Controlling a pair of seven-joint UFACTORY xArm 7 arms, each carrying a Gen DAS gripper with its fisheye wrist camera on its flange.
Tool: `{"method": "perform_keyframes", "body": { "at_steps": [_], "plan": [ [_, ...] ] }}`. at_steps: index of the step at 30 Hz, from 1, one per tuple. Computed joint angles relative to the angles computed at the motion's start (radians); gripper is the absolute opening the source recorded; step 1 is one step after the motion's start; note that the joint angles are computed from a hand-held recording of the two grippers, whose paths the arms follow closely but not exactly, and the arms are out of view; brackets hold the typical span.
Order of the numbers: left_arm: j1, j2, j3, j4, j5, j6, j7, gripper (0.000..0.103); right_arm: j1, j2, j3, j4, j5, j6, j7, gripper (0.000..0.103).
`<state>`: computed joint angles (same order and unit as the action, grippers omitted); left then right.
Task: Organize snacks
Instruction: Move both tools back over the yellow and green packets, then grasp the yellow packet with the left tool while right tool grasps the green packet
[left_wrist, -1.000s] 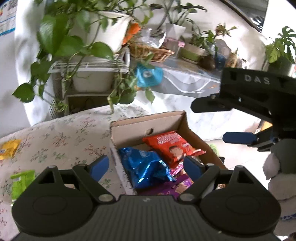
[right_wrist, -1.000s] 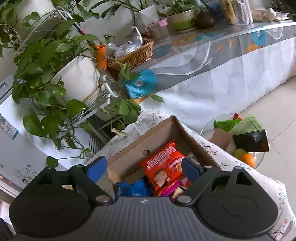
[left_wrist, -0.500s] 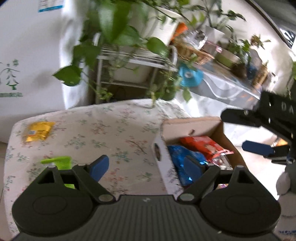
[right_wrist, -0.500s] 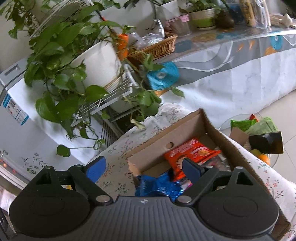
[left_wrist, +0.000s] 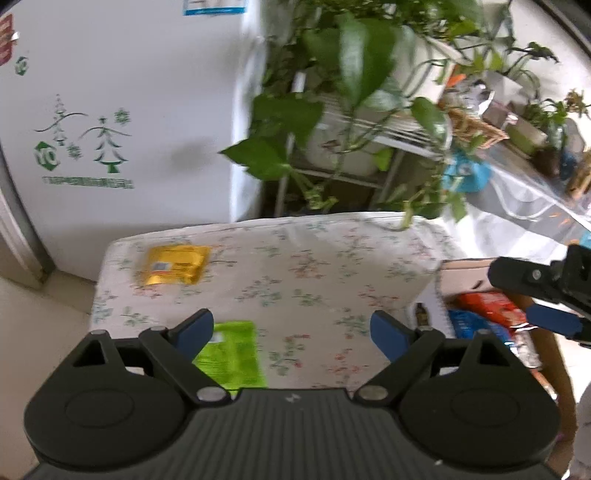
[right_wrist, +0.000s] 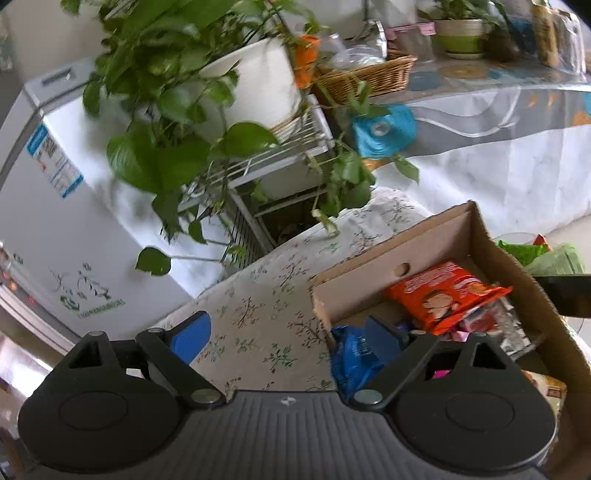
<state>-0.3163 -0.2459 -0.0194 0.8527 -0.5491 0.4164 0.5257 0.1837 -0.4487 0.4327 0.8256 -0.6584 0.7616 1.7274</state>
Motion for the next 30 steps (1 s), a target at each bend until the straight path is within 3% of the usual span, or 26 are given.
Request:
{"method": "perform_keyframes", "body": {
  "at_steps": [10,20,26,30],
  "plan": [
    [0.08,0.105,-0.002,0.064,0.105,-0.058,-0.066,0.092,0.054,0.162,-0.01,0.104,-0.087,0.027,-0.03,0.094],
    [0.167,0.25,-0.009,0.2,-0.004,-0.087,-0.052,0.094,0.142,0.268,-0.079,0.154,-0.14,-0.015,-0.03,0.094],
    [0.22,0.338,-0.038,0.267,0.012,-0.071,-0.12,0.094,0.195,0.353,-0.115,0.197,-0.137,-0.042,-0.058,0.094],
    [0.249,0.393,-0.068,0.312,-0.004,-0.061,-0.104,0.094,0.23,0.403,-0.143,0.218,-0.134,-0.071,-0.095,0.094]
  ]
}}
